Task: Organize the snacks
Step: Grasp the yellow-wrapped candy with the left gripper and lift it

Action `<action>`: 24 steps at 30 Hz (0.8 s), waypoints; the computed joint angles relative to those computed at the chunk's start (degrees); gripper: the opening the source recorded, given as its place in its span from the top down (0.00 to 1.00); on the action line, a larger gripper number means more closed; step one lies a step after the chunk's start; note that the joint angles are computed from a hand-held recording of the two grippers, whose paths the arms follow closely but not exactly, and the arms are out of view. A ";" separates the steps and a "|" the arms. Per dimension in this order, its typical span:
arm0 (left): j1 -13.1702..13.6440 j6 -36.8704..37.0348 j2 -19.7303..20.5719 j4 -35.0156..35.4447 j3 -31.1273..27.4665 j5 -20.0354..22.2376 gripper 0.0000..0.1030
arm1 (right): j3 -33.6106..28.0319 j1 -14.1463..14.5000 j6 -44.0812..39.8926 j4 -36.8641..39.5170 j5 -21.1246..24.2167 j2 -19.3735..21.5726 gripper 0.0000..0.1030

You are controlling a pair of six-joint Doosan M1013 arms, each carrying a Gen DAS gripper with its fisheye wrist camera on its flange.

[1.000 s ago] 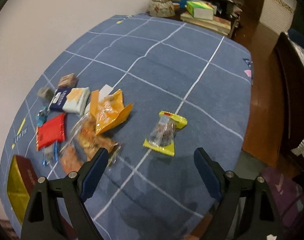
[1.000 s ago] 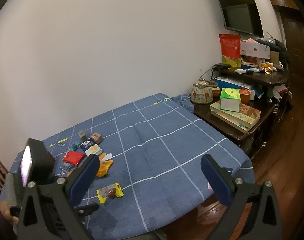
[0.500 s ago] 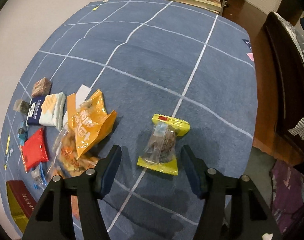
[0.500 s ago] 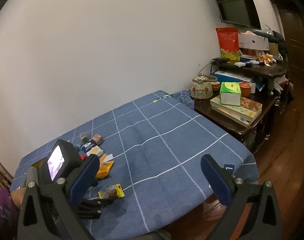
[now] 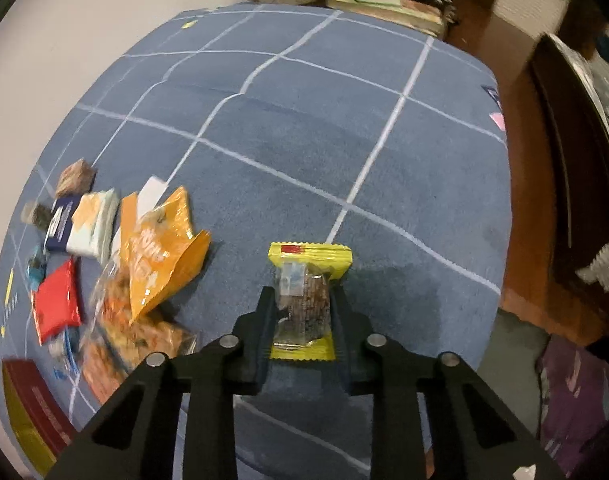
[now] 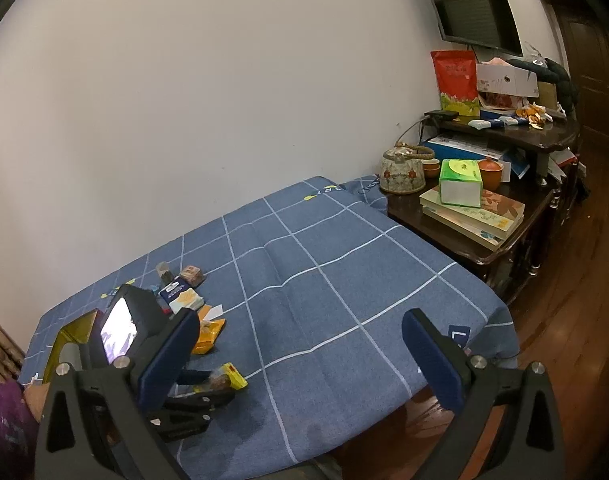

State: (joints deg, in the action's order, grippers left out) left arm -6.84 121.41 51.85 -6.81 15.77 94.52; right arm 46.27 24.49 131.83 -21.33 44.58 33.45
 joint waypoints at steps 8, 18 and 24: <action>2.08 -13.52 -12.08 -2.74 20.29 -15.37 0.78 | -1.64 0.16 -3.29 1.76 2.56 0.87 0.00; 6.17 -23.98 -20.19 -5.09 29.70 -22.47 0.78 | -4.67 0.42 -13.83 10.02 6.03 2.92 0.00; 7.68 -25.52 -22.84 -3.70 30.91 -25.82 0.77 | -12.32 0.03 -28.79 26.16 12.01 7.25 0.00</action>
